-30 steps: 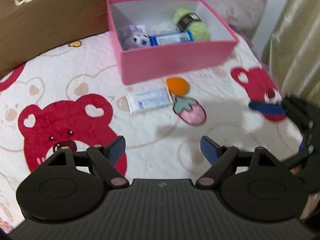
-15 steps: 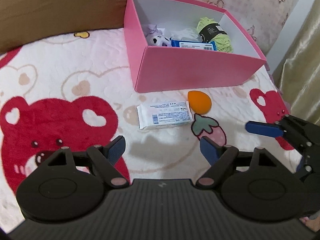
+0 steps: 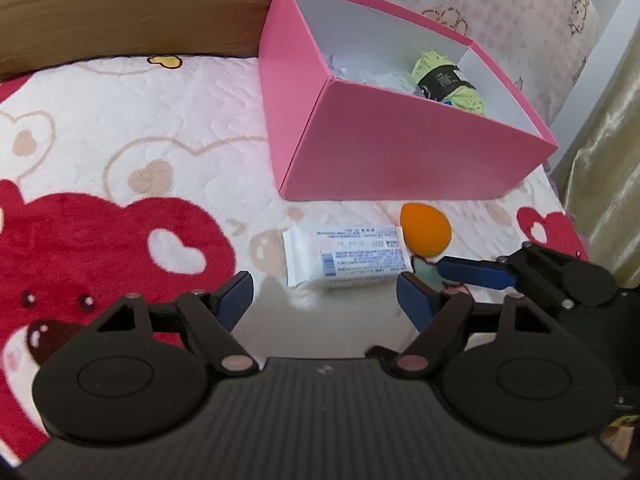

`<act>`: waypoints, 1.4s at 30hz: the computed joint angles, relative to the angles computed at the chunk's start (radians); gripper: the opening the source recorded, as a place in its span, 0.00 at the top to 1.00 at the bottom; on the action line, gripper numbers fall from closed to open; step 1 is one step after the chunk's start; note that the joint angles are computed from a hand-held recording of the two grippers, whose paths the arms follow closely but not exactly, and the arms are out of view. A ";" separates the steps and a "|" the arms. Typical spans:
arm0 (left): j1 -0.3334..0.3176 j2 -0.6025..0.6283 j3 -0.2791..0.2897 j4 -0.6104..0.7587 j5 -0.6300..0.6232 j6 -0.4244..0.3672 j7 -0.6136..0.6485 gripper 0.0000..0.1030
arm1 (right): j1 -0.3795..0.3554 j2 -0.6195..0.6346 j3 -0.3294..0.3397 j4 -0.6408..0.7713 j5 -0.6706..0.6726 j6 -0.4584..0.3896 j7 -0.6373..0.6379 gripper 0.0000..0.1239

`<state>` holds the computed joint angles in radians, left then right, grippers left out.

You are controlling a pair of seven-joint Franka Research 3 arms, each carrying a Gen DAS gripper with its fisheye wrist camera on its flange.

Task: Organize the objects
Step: 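Withdraw the left gripper and move it toward the white tissue pack, then close the left gripper on the white tissue pack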

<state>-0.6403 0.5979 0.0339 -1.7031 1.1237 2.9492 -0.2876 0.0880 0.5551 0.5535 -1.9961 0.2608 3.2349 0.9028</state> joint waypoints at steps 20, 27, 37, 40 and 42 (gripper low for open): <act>-0.107 0.074 0.111 0.046 -0.019 0.084 -0.070 0.48 | -0.294 0.170 0.286 0.007 -0.146 -0.020 -0.137 0.41; -0.135 0.053 0.168 -0.006 -0.047 0.169 -0.171 0.45 | -0.296 0.154 0.283 0.007 -0.057 -0.028 -0.166 0.41; -0.186 0.096 0.254 0.039 0.019 0.175 -0.342 0.69 | -0.369 0.278 0.364 0.064 -0.051 -0.034 -0.184 0.58; -0.153 0.098 0.208 0.049 0.006 0.146 -0.304 0.69 | -0.339 0.276 0.341 0.075 -0.048 -0.025 -0.179 0.58; -0.139 0.096 0.185 0.052 0.001 0.126 -0.285 0.69 | -0.319 0.269 0.322 0.076 -0.052 -0.018 -0.178 0.58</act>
<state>-0.7796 0.6943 0.2192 -1.6512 1.1252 3.0756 -0.5723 -0.2313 0.8240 0.8752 -1.9200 0.2088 3.2169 0.7248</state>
